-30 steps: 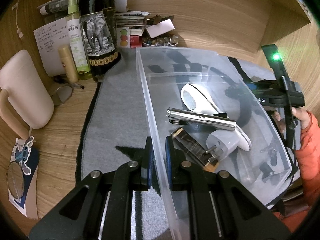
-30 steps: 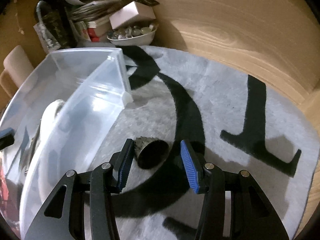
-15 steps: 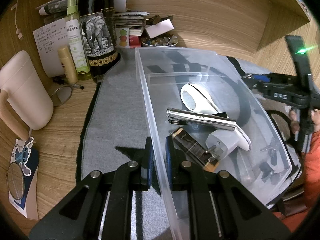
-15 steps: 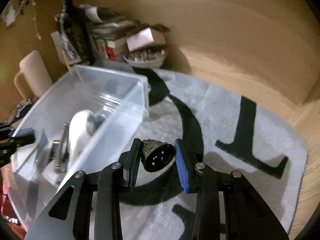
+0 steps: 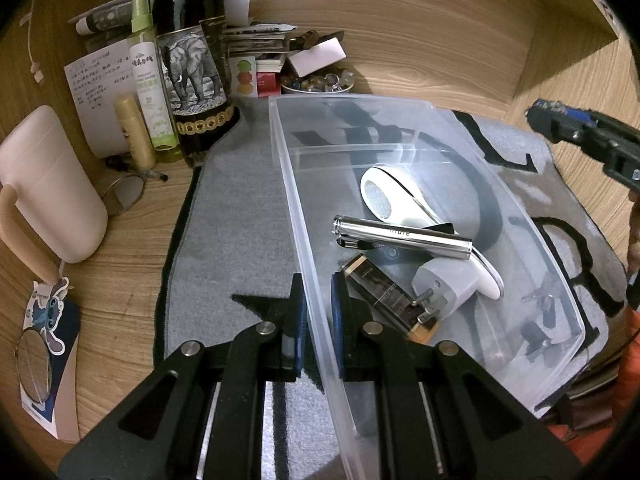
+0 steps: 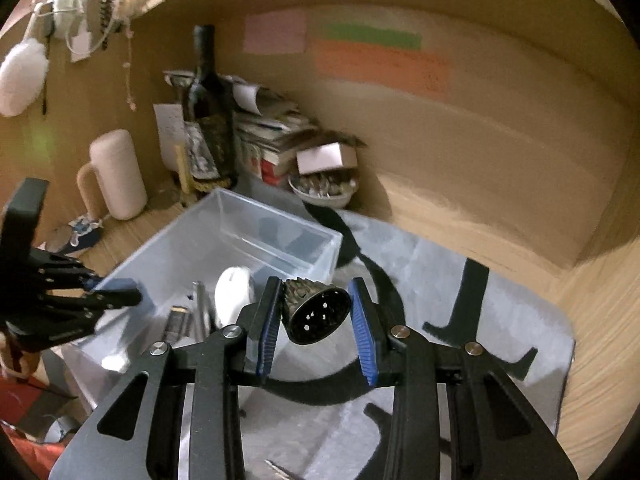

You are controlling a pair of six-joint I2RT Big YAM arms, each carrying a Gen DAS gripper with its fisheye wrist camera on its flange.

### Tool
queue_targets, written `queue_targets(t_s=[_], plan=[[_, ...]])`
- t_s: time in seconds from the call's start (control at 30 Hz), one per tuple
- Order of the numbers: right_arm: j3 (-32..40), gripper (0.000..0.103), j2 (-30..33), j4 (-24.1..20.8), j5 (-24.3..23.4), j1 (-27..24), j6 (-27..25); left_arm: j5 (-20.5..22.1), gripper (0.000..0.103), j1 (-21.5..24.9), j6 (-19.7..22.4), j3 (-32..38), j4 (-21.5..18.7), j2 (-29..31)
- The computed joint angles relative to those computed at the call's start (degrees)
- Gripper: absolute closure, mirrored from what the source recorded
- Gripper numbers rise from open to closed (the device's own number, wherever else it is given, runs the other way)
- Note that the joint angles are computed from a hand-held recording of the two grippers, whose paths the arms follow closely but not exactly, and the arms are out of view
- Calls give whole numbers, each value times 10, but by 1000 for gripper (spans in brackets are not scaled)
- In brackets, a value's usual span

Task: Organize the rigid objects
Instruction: 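Lift the black knob with the right gripper and carry it over the box, then lower the black knob into the box and open the right gripper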

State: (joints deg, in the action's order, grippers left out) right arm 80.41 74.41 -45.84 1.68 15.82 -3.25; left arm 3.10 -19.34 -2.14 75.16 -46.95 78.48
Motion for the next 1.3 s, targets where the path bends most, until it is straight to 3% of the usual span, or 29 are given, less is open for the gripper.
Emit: queue_targets(t_s=[0.43,0.83,1.1,1.23,1.3], plan=[[8,72,20,2,-26,46,-9,-1,92,0,2,1,-1,1],[45,72,92,-61,-58,67,-25,-1,91,-2,2,2,0,1],[52,72,100,-76,-72,64,-24,-2,91,-4,-2,2,-1,1],[41,60,89,-56,-62,67,-27,-2,91,-4,-1,2,-1,2],[39,59,83,-50,-57,67,-27,-2,91,-4,0,2,-1,1]])
